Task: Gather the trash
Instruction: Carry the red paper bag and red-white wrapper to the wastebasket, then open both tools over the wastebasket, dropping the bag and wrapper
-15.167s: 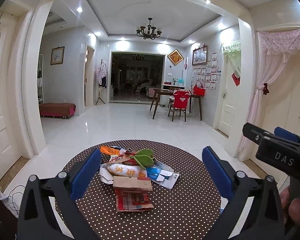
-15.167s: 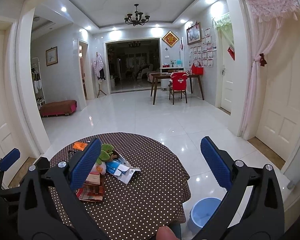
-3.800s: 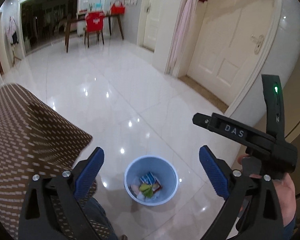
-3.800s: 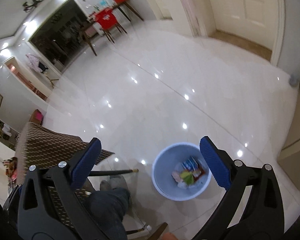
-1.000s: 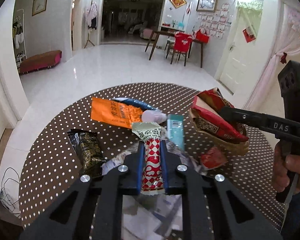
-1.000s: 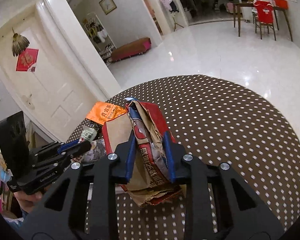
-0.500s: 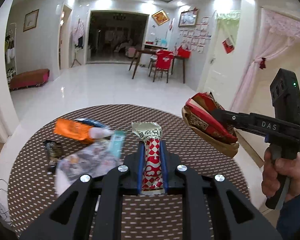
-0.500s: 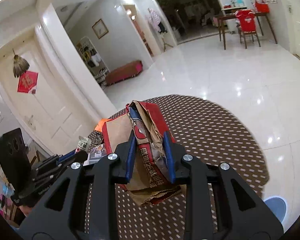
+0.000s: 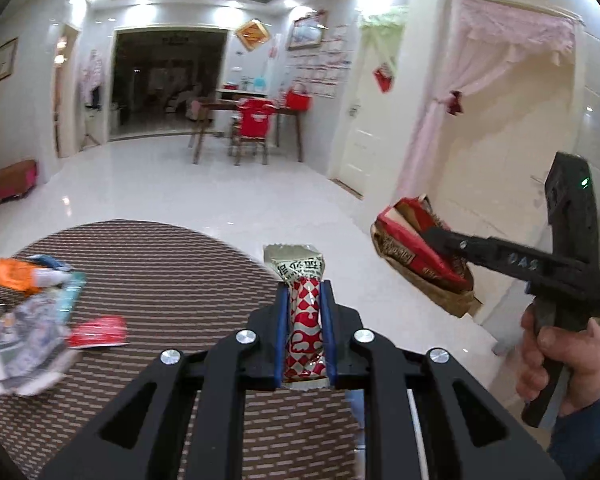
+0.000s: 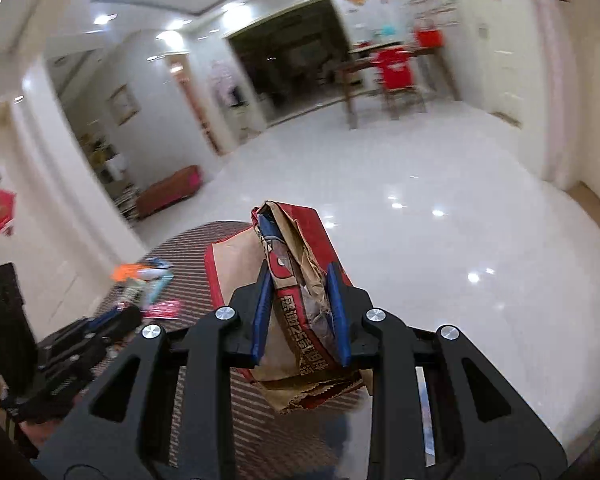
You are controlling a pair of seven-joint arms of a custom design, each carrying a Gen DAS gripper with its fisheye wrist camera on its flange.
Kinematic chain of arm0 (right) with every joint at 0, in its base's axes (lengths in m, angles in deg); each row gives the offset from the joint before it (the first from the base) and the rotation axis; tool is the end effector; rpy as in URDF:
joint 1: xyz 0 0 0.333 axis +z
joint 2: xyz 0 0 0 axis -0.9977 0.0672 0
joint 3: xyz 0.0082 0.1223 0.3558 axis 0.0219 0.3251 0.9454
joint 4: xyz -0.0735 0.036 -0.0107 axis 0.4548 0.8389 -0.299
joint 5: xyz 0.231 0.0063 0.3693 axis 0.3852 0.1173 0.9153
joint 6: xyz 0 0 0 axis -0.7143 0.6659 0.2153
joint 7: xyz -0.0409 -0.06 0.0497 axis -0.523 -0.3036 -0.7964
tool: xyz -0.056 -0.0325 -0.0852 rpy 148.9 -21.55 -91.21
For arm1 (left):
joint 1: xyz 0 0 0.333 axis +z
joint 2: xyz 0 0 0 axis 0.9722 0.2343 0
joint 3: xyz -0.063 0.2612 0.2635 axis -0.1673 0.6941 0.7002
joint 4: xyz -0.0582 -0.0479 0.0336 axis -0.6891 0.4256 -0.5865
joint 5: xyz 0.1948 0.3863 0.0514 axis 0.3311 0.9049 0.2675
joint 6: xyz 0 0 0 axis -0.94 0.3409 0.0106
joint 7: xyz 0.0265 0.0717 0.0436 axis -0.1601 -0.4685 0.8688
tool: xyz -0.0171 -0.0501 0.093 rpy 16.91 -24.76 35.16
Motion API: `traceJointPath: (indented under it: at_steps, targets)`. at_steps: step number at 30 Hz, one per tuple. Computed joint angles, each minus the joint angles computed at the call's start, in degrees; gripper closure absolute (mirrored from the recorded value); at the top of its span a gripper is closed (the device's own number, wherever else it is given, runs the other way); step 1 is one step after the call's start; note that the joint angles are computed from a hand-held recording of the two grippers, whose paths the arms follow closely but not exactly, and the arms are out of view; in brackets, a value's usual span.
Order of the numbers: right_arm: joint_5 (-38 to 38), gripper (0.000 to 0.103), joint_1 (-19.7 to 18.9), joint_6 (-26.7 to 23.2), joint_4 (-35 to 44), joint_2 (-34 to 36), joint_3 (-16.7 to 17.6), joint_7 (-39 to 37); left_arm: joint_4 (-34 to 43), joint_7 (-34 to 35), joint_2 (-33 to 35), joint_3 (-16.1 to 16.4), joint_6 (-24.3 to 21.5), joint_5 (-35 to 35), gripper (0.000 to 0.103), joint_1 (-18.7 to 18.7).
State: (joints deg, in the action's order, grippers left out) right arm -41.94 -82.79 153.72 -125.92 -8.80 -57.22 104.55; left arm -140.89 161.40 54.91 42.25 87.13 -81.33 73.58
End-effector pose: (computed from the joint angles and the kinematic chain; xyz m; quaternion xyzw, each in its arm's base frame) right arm 0.7010 0.1070 0.6079 -0.5860 0.6389 -0.1776 0.4658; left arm 0.6918 -0.1460 0.6187 -0.5023 0.7098 -0.4503 0.2027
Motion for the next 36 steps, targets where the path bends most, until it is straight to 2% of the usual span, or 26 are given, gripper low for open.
traceJointPath:
  at_steps: [4,9,14,20,24,26,27,28,29,30,32,35,36]
  targets:
    - [-2.5,0.076,-0.8,1.4,-5.8,-2.4,-3.3,5.1,1.0,-1.5,2.1,-1.3,-0.5,2.8,0.088,-2.8]
    - [-2.1,0.076,-2.7,2.5,-10.6,-3.0,-5.2,7.9,3.5,-6.5,6.5,-1.8,-1.4,8.4,0.088,-6.0]
    - [-0.6,0.076,-4.7,2.1,-13.1,-2.1,-5.0,9.5,7.3,-14.9,12.2,-0.6,-4.9,16.6,0.088,-9.3]
    - [0.9,0.076,-7.3,0.4,-13.8,0.9,-4.5,11.4,13.3,-21.6,19.2,0.4,-10.3,24.1,0.088,-11.8]
    - [2.5,0.076,-9.4,-0.3,-13.5,2.5,-3.3,11.1,16.6,-23.5,22.9,0.0,-13.0,26.6,0.088,-12.0]
    - [3.0,0.073,-10.1,-1.1,-13.1,3.2,-2.9,10.9,19.3,-23.0,25.1,-0.6,-16.1,27.2,0.086,-11.7]
    - [3.7,0.071,-10.6,-1.7,-12.6,4.0,-2.6,10.6,20.3,-23.6,25.9,-0.4,-17.4,27.9,0.075,-12.3]
    - [4.4,0.065,-11.2,-2.3,-12.0,4.9,-2.3,10.4,21.3,-24.5,26.6,0.1,-18.7,28.8,0.044,-12.8]
    - [6.0,0.042,-12.0,-3.0,-11.6,5.6,-1.6,9.7,22.0,-25.8,27.2,0.8,-19.2,29.8,0.025,-13.6]
    - [7.9,0.036,-12.7,-3.6,-11.3,6.2,-1.0,9.1,21.7,-27.6,27.3,1.9,-18.2,31.0,0.005,-14.4]
    - [10.2,0.032,-13.2,-4.0,-12.1,6.4,-0.4,8.4,19.2,-28.3,26.1,2.1,-15.3,32.2,0.005,-14.5]
    - [11.7,0.009,-12.6,-3.4,-13.5,5.9,-1.1,8.7,17.6,-28.4,24.9,1.7,-14.9,32.4,0.005,-13.5]
    - [11.7,0.006,-12.4,-2.8,-14.0,5.7,-1.5,8.9,17.4,-28.8,24.6,1.7,-14.6,32.5,0.005,-13.5]
